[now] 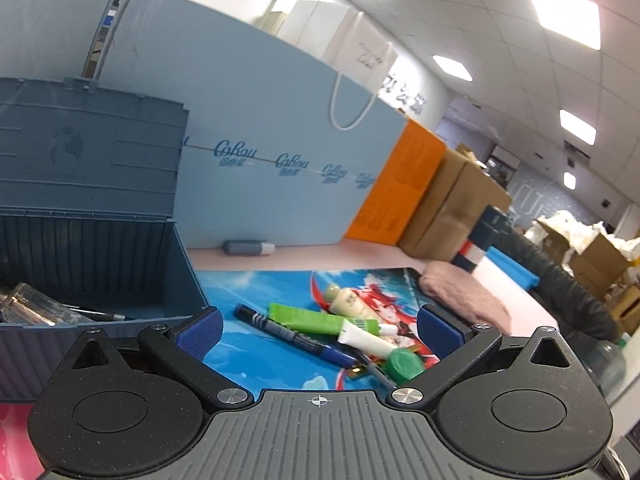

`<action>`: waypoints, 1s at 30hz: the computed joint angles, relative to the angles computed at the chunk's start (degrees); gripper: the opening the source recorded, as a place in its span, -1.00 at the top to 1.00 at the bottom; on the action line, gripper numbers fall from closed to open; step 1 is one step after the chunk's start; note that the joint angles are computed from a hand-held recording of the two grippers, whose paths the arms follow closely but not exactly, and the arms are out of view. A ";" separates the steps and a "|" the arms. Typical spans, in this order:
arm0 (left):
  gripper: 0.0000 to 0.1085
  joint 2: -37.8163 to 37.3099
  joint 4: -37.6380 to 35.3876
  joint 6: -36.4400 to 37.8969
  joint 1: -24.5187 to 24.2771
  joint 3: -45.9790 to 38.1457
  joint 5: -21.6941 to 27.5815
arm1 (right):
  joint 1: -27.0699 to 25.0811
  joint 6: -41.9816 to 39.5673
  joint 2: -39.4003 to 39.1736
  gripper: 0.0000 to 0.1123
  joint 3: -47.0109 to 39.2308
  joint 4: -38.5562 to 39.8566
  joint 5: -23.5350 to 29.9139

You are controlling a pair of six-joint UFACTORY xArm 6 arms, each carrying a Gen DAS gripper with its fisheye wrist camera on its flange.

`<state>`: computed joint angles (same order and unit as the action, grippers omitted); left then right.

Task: Organize rigid objects
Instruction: 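Withdraw the right gripper from the box back toward the mat, then lower the left gripper onto the black marker pen on the mat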

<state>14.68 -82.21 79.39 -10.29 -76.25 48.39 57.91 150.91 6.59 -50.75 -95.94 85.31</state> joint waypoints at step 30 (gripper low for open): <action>-0.20 19.20 29.03 -35.73 -16.82 -15.86 -28.29 | -12.20 27.37 -2.80 -0.83 8.08 -16.09 -10.86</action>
